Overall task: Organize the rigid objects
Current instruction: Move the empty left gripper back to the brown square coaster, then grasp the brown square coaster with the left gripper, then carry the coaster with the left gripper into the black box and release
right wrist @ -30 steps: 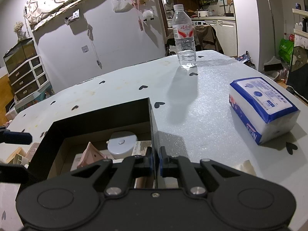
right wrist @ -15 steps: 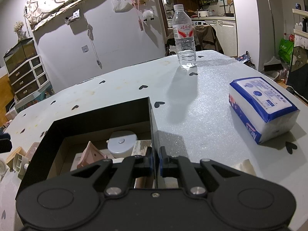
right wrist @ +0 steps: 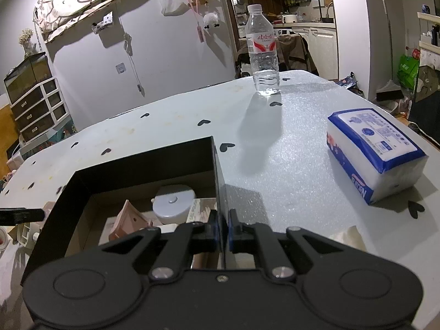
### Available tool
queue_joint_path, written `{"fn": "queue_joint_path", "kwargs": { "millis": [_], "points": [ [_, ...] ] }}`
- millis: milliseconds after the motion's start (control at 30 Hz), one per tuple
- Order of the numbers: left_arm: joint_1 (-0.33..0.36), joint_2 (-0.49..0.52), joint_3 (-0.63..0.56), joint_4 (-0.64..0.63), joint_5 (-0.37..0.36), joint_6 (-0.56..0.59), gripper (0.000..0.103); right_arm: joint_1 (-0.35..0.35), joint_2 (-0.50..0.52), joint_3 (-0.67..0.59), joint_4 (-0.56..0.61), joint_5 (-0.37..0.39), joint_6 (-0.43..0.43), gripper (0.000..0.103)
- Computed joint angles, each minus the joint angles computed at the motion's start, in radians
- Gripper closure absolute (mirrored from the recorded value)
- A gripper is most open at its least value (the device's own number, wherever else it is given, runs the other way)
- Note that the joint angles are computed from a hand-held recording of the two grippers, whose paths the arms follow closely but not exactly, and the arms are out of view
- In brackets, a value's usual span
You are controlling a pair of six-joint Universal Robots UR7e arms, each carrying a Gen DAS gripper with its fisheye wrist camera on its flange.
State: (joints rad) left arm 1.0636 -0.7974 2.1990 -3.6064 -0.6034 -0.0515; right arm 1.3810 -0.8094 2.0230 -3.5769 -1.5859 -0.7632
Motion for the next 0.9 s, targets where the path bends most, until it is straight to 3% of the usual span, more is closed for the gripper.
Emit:
{"fn": "queue_joint_path", "kwargs": {
  "millis": [200, 267, 433, 567, 733, 900],
  "points": [
    [0.023, 0.023, -0.062, 0.126, 0.058, -0.054, 0.001, 0.001, 0.001, 0.001, -0.002, -0.004, 0.001, 0.095],
    [0.022, 0.027, -0.064, 0.131, 0.053, -0.039, 0.007, 0.000, 0.001, 0.000, 0.001, -0.005, 0.002, 0.095],
    [0.005, 0.047, -0.054, 0.056, 0.094, -0.015, 0.027, 0.000, 0.002, -0.002, 0.003, -0.005, 0.003, 0.095],
    [0.001, 0.038, -0.035, 0.006, 0.088, -0.050, 0.028, 0.000, 0.004, -0.004, 0.005, -0.005, 0.004, 0.095],
    [-0.052, 0.050, -0.017, -0.180, 0.086, 0.039, 0.028, -0.002, 0.004, -0.006, 0.009, -0.001, 0.004, 0.095],
    [-0.106, 0.023, -0.003, -0.215, -0.015, 0.031, 0.028, -0.003, 0.003, -0.006, 0.010, 0.000, 0.005, 0.095]
  ]
}}
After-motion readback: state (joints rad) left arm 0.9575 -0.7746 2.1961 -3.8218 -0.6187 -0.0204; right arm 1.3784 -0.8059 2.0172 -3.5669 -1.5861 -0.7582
